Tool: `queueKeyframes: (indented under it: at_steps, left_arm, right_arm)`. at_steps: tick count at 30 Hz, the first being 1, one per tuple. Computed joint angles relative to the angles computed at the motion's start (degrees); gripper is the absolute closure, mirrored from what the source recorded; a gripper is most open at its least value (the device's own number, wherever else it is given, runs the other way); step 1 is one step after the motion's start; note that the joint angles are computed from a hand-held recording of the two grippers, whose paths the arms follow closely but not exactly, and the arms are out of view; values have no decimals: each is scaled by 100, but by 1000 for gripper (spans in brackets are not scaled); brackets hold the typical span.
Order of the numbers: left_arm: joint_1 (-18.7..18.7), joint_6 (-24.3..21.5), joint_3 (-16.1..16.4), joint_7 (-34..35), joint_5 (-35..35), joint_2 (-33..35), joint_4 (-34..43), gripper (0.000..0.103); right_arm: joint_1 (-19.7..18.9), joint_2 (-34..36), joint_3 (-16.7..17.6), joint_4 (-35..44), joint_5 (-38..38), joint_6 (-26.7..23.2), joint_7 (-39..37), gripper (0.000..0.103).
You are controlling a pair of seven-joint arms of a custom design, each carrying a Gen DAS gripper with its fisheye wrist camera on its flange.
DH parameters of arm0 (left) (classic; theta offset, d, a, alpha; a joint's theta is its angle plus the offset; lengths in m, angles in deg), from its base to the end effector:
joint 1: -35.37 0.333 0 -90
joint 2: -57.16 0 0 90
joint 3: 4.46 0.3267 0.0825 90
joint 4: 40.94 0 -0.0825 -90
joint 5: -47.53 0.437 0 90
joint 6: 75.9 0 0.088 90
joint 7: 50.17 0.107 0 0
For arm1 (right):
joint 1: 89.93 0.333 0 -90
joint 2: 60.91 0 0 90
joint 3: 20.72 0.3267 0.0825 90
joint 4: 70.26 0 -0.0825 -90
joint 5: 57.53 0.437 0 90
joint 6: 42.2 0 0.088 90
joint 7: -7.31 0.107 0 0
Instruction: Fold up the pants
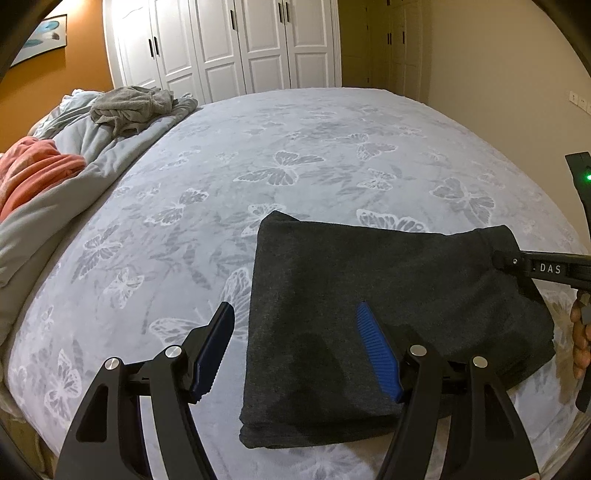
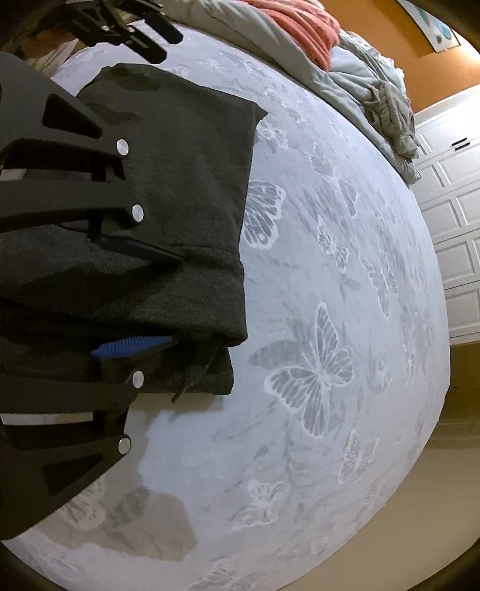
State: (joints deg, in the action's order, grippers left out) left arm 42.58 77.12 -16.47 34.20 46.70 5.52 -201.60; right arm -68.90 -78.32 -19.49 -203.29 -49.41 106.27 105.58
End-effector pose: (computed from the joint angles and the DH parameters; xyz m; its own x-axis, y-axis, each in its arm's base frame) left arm 0.3745 -0.0315 0.5138 0.0707 -0.9941 -0.0823 -0.7228 0.0058 -0.6911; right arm 0.5029 0.2036 0.5125 0.1968 -0.9605 -0.1968 -0.8558 -0.0704 -0.5125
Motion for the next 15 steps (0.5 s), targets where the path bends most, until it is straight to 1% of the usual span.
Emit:
queueKeyframes:
  at_steps: [1,2,4,5,6,7,8,9,10,11,12,13,14,15]
  left_arm:
    - [4,-5,-4,-7,2,4,3,37]
    - [0,-7,-1,-4,2,10,4,37]
    - [5,-7,-5,3,16,15,6,37]
    - [-4,-2,5,6,8,18,6,37]
    - [-5,-5,12,11,8,16,8,37]
    - [6,11,-1,-12,5,12,3,37]
    - [12,32,5,-33,-7,3,-1,37]
    - [10,59,38,-54,-41,-2,-8,37]
    - [14,66,51,-63,-59,11,-6,37]
    - [36,65,48,-75,-62,46,4,37]
    - [62,48,31,-87,-51,78,21,37]
    - [83,17,21,-88,-35,127,45,37]
    - [69,-11,30,-68,-30,183,57,37]
    - [52,-43,38,-47,-24,202,66,37]
  right_arm:
    - [2,4,3,-3,-2,21,-10,66]
    - [-2,15,15,7,-35,15,-19,68]
    - [53,8,-16,6,43,35,-146,83]
    - [95,-12,-40,2,107,54,-256,91]
    - [156,-82,-68,-17,201,111,-404,94]
    - [240,-216,-113,-84,358,287,-560,94]
    - [487,-441,-289,-200,772,613,-964,94]
    - [727,-619,-469,-289,1003,863,-1231,94]
    - [766,-726,-485,-346,1139,1034,-1401,94]
    - [605,-734,-369,-366,1045,1088,-1372,92]
    - [282,-628,-153,-276,758,824,-1141,85]
    - [125,-358,-134,-70,215,240,-719,83]
    - [-143,-111,7,127,-109,-388,-206,81]
    - [-212,-40,-5,197,-30,-697,-15,81]
